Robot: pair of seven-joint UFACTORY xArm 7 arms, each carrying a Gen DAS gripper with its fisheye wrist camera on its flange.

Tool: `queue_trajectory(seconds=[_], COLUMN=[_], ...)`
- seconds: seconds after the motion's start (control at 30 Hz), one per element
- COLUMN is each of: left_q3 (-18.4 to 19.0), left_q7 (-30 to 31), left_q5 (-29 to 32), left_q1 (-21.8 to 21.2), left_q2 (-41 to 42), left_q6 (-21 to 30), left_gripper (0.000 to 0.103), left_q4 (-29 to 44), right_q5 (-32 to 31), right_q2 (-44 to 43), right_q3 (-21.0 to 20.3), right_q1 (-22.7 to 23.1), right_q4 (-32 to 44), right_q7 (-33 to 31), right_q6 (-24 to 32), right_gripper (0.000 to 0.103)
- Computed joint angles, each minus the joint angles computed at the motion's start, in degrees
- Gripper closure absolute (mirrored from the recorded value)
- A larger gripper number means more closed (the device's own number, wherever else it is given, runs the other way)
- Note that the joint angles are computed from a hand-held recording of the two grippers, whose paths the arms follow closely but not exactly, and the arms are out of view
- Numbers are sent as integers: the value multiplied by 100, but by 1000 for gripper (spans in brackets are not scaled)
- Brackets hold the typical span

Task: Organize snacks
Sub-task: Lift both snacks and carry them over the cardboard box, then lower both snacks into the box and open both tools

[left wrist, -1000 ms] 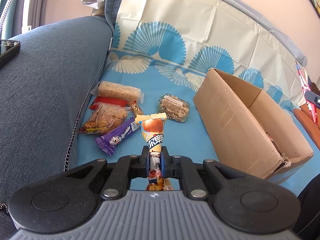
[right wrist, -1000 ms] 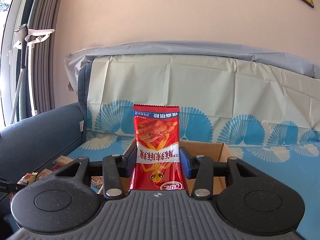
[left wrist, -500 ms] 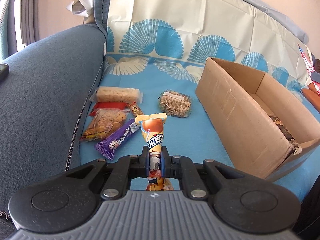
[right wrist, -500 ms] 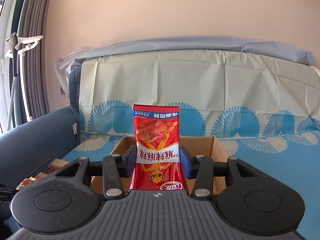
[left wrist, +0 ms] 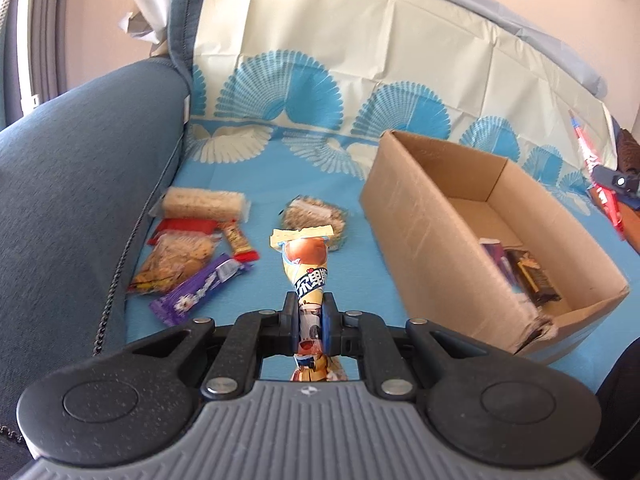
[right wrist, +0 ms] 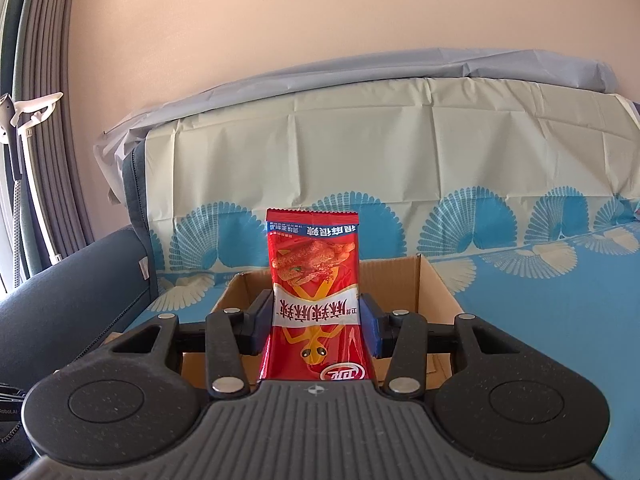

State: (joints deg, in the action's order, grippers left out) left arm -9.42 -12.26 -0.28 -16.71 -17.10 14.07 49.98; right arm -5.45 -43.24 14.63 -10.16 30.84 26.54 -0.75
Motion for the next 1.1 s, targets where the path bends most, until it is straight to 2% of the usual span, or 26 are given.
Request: queue_trajectory(seconds=[0.27,0.63,1.1], left_q3=[-161,-189,-286], left_q7=[-87,1,4], left_q5=[59,-95,-280], left_q1=[-154,-450,-707], left_q2=[104,255,864], left_q6=[-171,-346,-419], left_gripper=[92,92,92], left_q4=[363,847,1664], right_q5=[-32,-35,-41], right_q2=[-64,-73,-58], right_q3=[42,55,42], right_q1=[-48,-71,-84], right_q4=[-47,-57,-51], right_q7=[-19,15,18], right_q6=[-19,-11,-23], right_gripper=[56,56,56])
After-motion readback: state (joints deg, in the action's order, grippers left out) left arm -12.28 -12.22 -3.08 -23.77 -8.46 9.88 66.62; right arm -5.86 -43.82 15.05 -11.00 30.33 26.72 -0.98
